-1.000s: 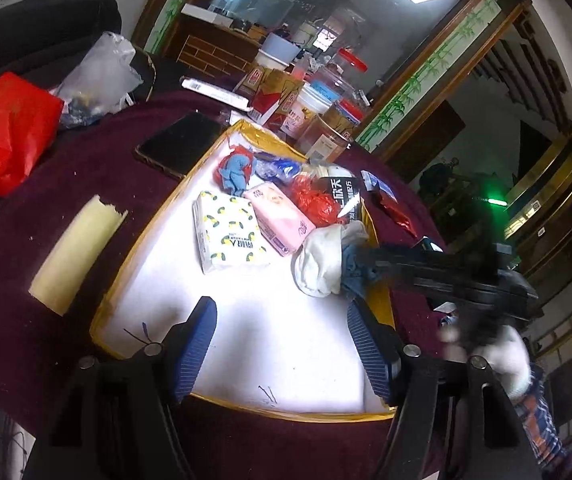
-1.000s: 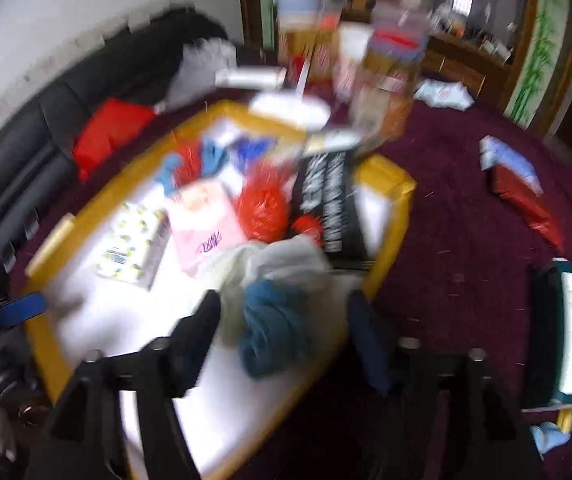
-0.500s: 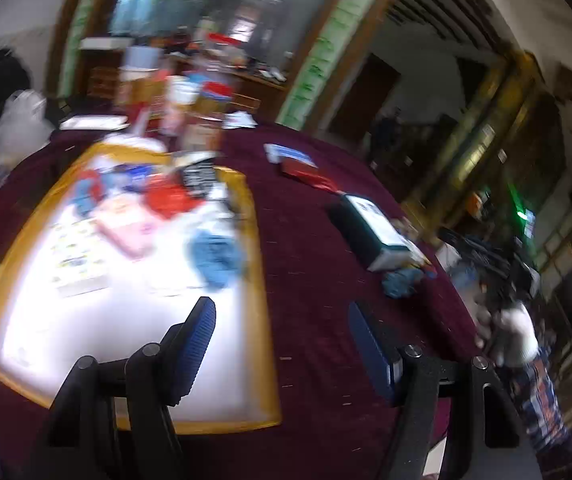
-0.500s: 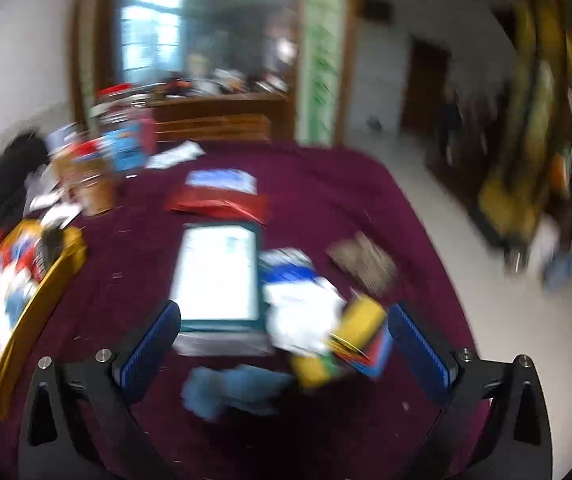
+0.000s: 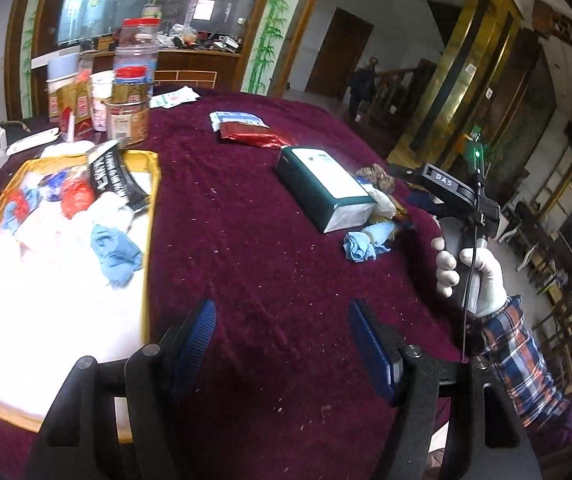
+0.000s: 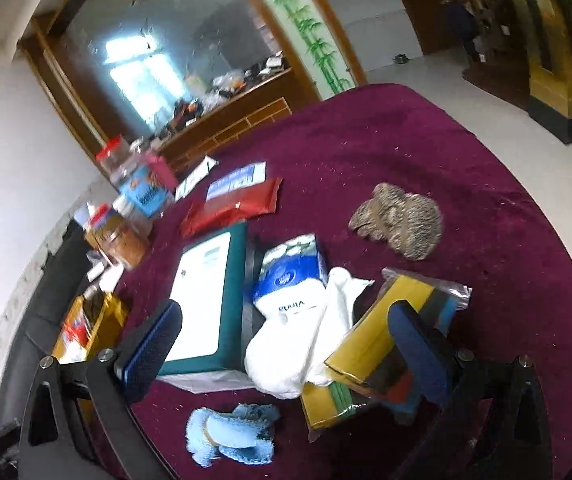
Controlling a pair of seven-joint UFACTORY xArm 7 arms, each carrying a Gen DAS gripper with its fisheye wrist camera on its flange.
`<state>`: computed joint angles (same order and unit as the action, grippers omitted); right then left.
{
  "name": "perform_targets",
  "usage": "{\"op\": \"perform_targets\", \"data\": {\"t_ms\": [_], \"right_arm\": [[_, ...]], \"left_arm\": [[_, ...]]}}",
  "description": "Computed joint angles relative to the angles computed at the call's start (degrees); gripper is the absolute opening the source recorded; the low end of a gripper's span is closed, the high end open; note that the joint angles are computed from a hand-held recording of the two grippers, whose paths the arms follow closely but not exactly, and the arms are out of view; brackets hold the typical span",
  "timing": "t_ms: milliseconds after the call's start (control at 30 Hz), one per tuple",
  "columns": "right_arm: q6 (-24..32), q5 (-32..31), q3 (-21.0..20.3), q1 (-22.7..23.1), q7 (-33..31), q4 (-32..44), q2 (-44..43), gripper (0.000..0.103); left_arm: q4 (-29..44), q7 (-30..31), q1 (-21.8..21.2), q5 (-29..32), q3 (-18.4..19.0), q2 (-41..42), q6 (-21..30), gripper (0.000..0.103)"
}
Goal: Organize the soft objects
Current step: 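Move both open tools back toward the remaining items on the table, then grasp the light-blue terry cloth with left tool while right grasps white towel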
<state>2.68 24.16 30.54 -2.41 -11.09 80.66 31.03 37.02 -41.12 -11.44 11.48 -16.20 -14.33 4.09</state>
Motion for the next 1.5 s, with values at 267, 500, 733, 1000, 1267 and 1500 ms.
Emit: {"op": "perform_targets", "data": {"t_ms": [267,500,733,1000,1267,1500], "right_arm": [[21.6,11.1,27.1,-19.4,-25.7,5.1,10.8,0.103],[9.0,28.1,34.3,-28.1,-34.7,0.6,10.6,0.103],[8.2,34.7,28.3,-25.3,-32.0,2.2,9.0,0.103],[5.5,38.7,21.5,-20.7,-34.0,0.5,3.1,0.103],[1.6,34.6,2.7,-5.7,-21.9,0.2,-1.9,0.103],[0.7,29.6,-0.6,-1.8,-20.1,-0.5,-2.6,0.103]], "left_arm": [[8.7,3.0,-5.0,-0.1,1.8,10.2,1.1,0.072],[20.9,-7.9,-8.1,21.2,4.5,19.0,5.7,0.072],[40.1,5.7,-13.7,22.6,5.9,36.0,12.3,0.072],[52.2,11.4,-20.2,17.5,11.7,45.6,19.2,0.052],[40.8,10.0,-19.8,10.5,14.1,36.7,10.3,0.03],[24.2,4.1,-19.0,11.5,15.1,23.6,0.4,0.03]]}}
